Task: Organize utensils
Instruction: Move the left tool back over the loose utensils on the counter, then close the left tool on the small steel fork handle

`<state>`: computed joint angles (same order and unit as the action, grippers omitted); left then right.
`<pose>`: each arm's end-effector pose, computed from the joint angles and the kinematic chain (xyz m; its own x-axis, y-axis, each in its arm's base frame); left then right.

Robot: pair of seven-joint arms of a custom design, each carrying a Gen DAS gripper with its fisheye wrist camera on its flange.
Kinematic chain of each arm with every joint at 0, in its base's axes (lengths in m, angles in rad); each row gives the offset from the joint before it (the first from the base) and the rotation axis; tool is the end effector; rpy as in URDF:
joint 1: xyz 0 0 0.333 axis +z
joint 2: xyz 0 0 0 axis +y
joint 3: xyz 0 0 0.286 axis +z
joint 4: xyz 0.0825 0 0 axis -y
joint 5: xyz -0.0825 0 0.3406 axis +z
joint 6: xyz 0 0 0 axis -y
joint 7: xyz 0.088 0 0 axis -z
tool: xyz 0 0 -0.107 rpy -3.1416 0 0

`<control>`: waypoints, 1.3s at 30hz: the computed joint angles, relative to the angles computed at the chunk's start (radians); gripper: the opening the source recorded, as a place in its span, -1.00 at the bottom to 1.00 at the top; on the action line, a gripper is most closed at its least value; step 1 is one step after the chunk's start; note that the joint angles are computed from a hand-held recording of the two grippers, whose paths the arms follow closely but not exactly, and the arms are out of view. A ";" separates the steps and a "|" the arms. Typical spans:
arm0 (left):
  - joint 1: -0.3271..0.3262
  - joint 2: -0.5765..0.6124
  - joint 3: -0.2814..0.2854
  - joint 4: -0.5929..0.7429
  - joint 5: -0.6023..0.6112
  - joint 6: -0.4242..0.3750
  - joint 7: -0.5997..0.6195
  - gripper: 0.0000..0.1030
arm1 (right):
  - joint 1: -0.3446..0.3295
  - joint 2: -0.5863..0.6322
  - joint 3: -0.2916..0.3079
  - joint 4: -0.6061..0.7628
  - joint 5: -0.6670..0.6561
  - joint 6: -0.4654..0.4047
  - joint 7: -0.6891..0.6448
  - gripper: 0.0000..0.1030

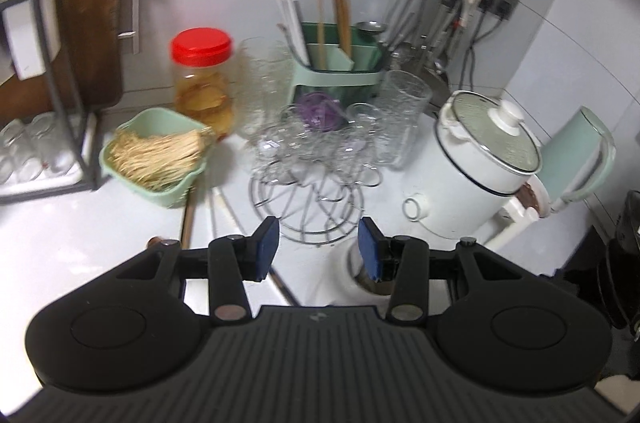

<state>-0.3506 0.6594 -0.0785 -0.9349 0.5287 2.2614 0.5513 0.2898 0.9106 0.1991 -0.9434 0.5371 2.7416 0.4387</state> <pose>0.6674 -0.2659 0.5571 0.3183 -0.9210 0.2245 -0.6252 -0.3820 -0.6806 0.7126 0.2739 0.4257 0.7723 -0.5810 0.2569 -0.1601 -0.5694 -0.8063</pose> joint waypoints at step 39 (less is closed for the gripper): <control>0.143 -0.213 -0.079 -0.720 -0.016 0.357 -0.398 -0.42 | 0.038 -0.007 -0.061 0.002 -0.097 -0.009 0.143 0.76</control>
<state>-0.2072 0.4460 -0.1570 -1.6547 0.5126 2.6180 0.1533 0.3282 0.9032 0.1378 -0.9415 0.4402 2.7327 0.5813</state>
